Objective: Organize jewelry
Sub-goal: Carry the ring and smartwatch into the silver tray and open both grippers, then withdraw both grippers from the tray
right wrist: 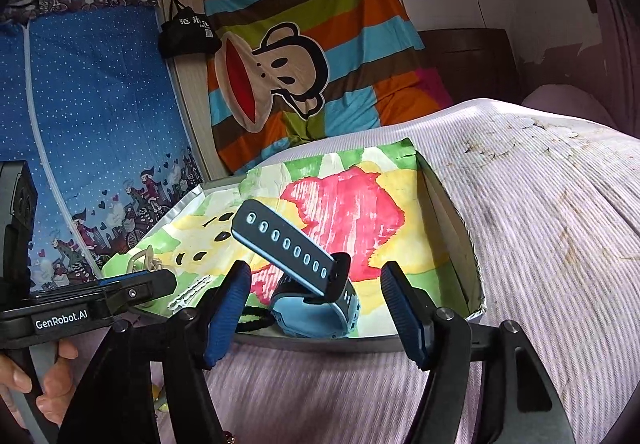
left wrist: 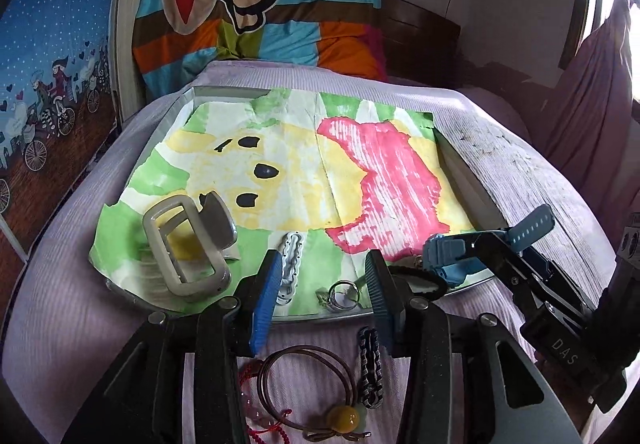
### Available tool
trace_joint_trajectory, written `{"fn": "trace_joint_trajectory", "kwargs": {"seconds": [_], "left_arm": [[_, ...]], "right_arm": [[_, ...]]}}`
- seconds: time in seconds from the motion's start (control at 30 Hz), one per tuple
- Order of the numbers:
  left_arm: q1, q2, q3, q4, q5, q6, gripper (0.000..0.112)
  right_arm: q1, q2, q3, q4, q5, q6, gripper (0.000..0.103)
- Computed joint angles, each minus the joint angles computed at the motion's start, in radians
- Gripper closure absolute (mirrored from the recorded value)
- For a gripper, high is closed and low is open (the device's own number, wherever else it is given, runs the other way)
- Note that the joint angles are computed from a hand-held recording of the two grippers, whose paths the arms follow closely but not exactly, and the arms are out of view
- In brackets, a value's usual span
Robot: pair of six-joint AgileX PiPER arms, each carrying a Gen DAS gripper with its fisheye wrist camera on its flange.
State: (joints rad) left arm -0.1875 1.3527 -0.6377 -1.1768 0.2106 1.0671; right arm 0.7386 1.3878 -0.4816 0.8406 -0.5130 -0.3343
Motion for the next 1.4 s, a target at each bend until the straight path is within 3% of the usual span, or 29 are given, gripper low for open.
{"fn": "trace_joint_trajectory", "kwargs": {"seconds": [0.07, 0.13, 0.2, 0.43, 0.57, 0.7, 0.77, 0.9, 1.03, 1.3, 1.4], "left_arm": [[0.002, -0.052, 0.028, -0.071, -0.008, 0.065, 0.068], [0.007, -0.116, 0.059, -0.123, -0.02, 0.106, 0.052], [0.024, -0.177, 0.086, -0.181, -0.021, 0.149, 0.043], [0.118, -0.4, 0.174, -0.017, 0.015, -0.009, 0.021], [0.186, -0.528, 0.226, 0.082, 0.053, -0.084, 0.016], [0.313, -0.633, 0.263, 0.074, 0.173, -0.038, 0.016], [0.41, -0.679, 0.28, 0.038, 0.269, 0.027, 0.016], [0.643, -0.732, 0.303, -0.02, 0.491, 0.164, 0.016], [0.803, -0.745, 0.325, -0.051, 0.635, 0.266, 0.016], [1.049, -0.725, 0.387, -0.076, 0.829, 0.462, 0.016], [1.07, -0.709, 0.404, -0.078, 0.833, 0.502, 0.016]], "right_arm": [[0.043, -0.028, 0.01, 0.078, -0.03, -0.066, 0.03], [0.093, -0.057, 0.017, 0.174, -0.063, -0.149, 0.024], [0.146, -0.085, 0.019, 0.272, -0.096, -0.24, 0.022], [0.389, -0.182, 0.016, 0.518, -0.304, -0.488, 0.0], [0.537, -0.199, 0.017, 0.584, -0.445, -0.531, 0.0], [0.666, -0.189, 0.03, 0.623, -0.572, -0.508, 0.0], [0.721, -0.174, 0.034, 0.644, -0.621, -0.5, 0.0], [0.781, -0.154, 0.034, 0.67, -0.664, -0.494, 0.0], [0.822, -0.137, 0.048, 0.684, -0.683, -0.463, 0.0], [0.845, -0.098, 0.071, 0.712, -0.655, -0.433, 0.0], [0.828, -0.085, 0.068, 0.714, -0.622, -0.441, 0.0]]}}
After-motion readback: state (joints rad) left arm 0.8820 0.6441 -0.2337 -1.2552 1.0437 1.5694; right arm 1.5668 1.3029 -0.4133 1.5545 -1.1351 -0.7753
